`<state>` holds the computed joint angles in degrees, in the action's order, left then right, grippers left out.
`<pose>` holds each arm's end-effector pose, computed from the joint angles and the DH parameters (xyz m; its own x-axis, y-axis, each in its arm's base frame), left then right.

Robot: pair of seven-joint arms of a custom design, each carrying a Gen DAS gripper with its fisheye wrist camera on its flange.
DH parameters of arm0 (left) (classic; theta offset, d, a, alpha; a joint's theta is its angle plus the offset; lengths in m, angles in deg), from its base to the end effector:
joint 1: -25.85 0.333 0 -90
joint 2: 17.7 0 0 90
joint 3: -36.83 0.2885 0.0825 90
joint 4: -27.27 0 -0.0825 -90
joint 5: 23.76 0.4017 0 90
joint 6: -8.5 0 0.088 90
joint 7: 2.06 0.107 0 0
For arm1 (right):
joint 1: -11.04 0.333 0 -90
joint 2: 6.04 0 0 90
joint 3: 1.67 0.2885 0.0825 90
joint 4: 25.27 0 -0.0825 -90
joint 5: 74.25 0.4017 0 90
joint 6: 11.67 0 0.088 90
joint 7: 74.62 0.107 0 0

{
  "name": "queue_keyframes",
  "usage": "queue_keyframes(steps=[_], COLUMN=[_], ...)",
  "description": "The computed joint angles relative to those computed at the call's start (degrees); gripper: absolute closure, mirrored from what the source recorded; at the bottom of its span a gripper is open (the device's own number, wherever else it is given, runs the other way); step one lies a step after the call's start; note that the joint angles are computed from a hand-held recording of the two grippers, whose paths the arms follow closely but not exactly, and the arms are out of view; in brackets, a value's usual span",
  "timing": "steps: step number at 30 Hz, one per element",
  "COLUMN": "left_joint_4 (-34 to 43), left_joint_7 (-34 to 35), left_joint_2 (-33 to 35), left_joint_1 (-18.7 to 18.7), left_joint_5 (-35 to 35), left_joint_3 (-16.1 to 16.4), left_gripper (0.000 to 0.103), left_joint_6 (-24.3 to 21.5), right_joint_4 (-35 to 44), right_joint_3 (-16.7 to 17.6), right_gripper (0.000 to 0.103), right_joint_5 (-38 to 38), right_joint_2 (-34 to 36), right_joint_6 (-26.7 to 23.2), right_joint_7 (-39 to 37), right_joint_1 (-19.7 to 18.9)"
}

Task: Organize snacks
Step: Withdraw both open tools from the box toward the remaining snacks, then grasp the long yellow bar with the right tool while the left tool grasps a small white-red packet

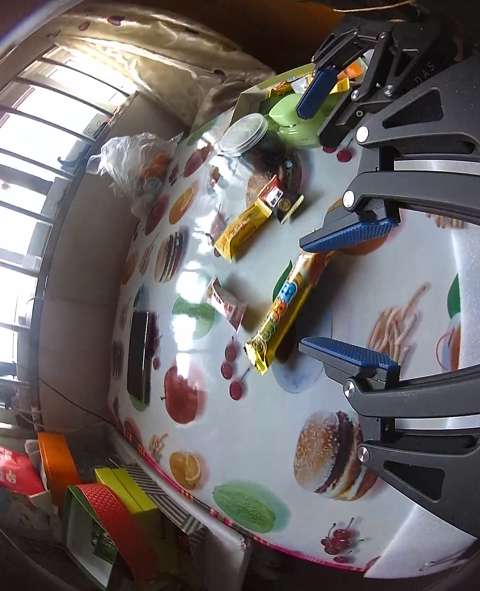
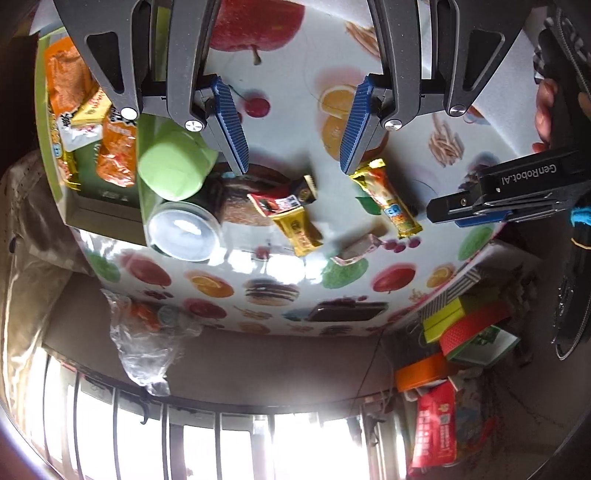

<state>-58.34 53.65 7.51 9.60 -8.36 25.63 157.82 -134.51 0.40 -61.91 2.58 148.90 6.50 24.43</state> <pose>0.6622 -0.3225 0.4690 -0.0865 -0.9743 0.2081 -0.7949 -0.0584 -0.6039 0.6345 0.1639 0.4712 0.2778 -0.9564 -0.0903 -0.7187 -0.1445 -0.6801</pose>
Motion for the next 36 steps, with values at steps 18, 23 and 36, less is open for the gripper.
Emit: queue_keyframes(steps=[18,23,36], left_joint_4=[-4.5,-3.7,1.1], left_joint_7=[0.0,1.0,4.4], left_joint_2=[-1.0,-0.1,3.0], left_joint_1=[3.9,4.2,4.1], left_joint_5=[-4.3,-5.3,-6.0], left_joint_3=[-0.3,-0.6,-0.7], left_gripper=[0.054,0.054,0.054], left_joint_6=[0.7,0.0,-1.9], right_joint_4=[22.4,25.5,21.8], right_joint_3=[2.0,1.5,3.2], right_gripper=[0.052,0.052,0.08], right_joint_5=[0.9,0.0,4.2], right_joint_2=[18.7,21.1,18.6], right_joint_6=[-11.0,-13.0,-12.7], right_joint_7=[-7.6,-6.5,-8.6], right_joint_1=[3.5,4.1,2.0])
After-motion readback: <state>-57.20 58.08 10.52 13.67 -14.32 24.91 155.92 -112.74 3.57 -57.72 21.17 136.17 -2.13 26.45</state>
